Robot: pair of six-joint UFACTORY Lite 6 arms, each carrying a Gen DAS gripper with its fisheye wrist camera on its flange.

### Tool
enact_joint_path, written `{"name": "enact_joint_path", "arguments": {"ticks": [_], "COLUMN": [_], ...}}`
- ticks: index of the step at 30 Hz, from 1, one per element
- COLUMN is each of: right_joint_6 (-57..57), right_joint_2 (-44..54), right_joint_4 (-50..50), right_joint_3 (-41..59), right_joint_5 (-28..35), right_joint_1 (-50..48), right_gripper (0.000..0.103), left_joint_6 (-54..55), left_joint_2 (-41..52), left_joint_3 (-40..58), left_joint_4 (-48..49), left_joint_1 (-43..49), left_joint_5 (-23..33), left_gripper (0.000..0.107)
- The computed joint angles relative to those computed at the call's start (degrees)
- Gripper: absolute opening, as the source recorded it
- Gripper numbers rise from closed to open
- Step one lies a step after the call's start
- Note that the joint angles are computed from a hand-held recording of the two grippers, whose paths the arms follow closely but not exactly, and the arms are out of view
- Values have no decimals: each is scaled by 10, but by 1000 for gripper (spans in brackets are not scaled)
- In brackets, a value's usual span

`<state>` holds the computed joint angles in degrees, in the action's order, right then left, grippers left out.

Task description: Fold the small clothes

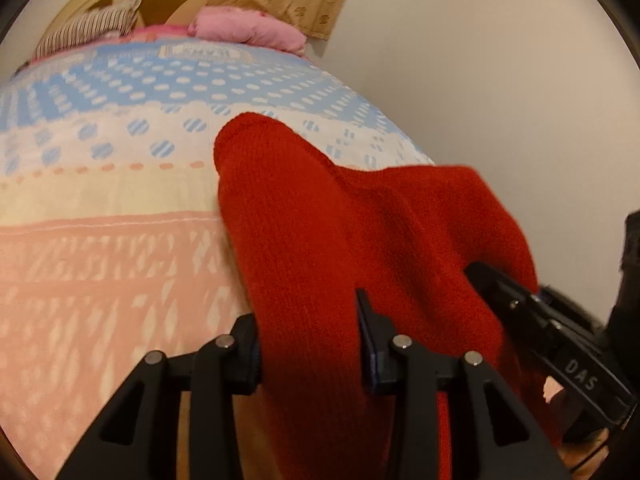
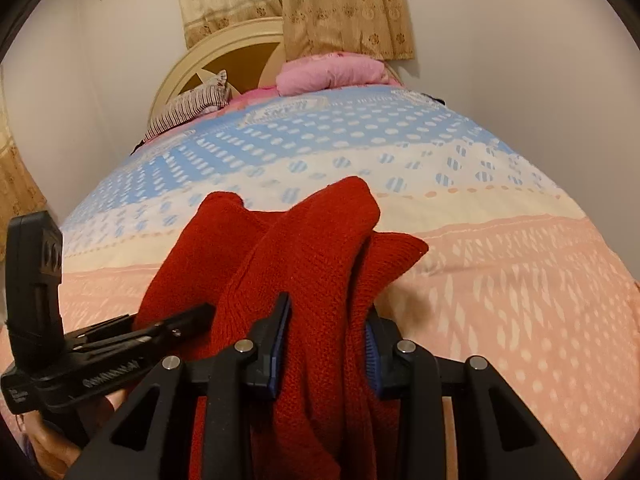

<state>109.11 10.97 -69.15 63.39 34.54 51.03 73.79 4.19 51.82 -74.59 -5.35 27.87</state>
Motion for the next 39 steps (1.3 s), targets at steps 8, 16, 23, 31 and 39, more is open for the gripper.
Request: {"name": "enact_joint_path", "arguments": {"ticks": [8,16,23,31,39], "right_joint_6": [29,109,220,338,342], "right_joint_2": [-56,-115,-142,-193,-310], "right_joint_4": [45,93,151,220,235], "right_joint_3": [12,-21,-33,-103,-208], "right_joint_5": [168,325,492,581,636], "right_joint_1": [178,351,510,596,583], "right_gripper": [32,30,29,29,28], "left_joint_6": [-100,-208,-328,-315,-307], "left_joint_2": [-190,-353,-404,-257,-72], "left_joint_3": [-105,-189,-209,-136,11], "left_joint_4": [131,239,315,277,283], "left_joint_1": [18,-30,-166,-274,-344], "left_joint_5": [36,64,41,-25,-114], "left_gripper": [39,39,39,39,39]}}
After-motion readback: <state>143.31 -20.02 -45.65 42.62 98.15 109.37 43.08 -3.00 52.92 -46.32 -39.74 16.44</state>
